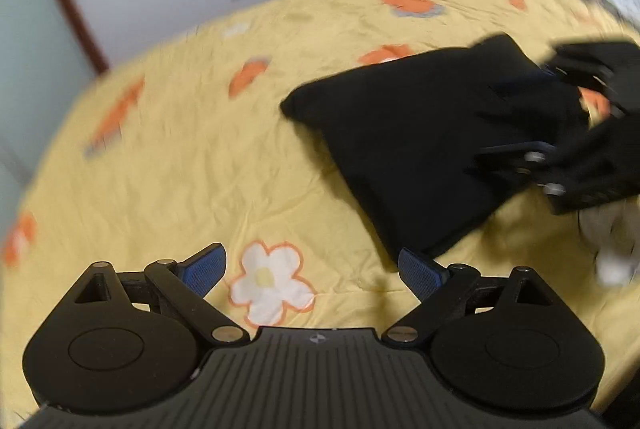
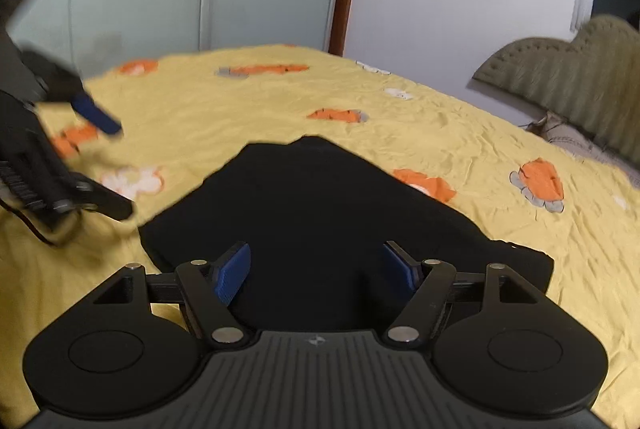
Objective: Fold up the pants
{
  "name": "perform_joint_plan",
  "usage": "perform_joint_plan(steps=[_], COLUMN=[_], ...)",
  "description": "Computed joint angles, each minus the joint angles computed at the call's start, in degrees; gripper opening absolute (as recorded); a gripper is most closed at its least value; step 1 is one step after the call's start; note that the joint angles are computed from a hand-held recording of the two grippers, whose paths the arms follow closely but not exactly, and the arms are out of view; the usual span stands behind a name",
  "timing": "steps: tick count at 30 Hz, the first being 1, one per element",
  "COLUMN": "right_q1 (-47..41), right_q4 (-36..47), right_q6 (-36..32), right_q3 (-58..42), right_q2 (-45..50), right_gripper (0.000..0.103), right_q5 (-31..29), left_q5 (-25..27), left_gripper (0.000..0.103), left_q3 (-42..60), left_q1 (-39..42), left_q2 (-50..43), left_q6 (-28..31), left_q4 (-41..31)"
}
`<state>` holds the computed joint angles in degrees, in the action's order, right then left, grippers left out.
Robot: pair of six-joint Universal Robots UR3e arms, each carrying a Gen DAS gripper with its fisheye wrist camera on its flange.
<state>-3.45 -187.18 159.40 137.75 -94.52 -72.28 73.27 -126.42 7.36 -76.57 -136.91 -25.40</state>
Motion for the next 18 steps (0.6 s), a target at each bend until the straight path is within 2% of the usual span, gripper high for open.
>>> perform_joint_plan(steps=[2, 6, 9, 11, 13, 14, 18], right_q1=[2.1, 2.9, 3.0, 1.2, 0.0, -0.3, -0.8], right_q4=[-2.5, -2.8, 0.0, 2.0, 5.8, 10.6, 21.9], right_q6=[0.9, 3.6, 2.6, 0.8, 1.1, 0.9, 2.4], right_q3=[-0.1, 0.1, -1.8, -5.8, -13.4, -19.3, -43.3], right_q2=[2.0, 2.2, 1.0, 2.6, 7.1, 9.9, 26.7], right_gripper=[0.071, 0.071, 0.072, 0.072, 0.072, 0.072, 0.072], right_q5=[-2.0, -2.5, -2.2, 1.7, 4.4, 5.6, 10.3], left_q5=[1.0, 5.5, 10.1, 10.8, 10.9, 10.6, 13.5], left_gripper=[0.095, 0.094, 0.092, 0.093, 0.094, 0.094, 0.093], left_q3=[-4.4, -5.8, -6.1, -5.6, -4.5, -3.8, -4.9], left_q1=[-1.8, -7.1, -9.9, -9.7, -8.8, -8.3, -9.3], left_q2=[-1.2, -9.0, -14.9, -16.0, -16.5, -16.5, -17.0], left_q6=[1.3, -0.5, -6.5, -12.4, -17.3, -19.3, -23.6], left_q4=[9.1, 18.7, 28.4, 30.2, 29.0, 27.5, 28.7])
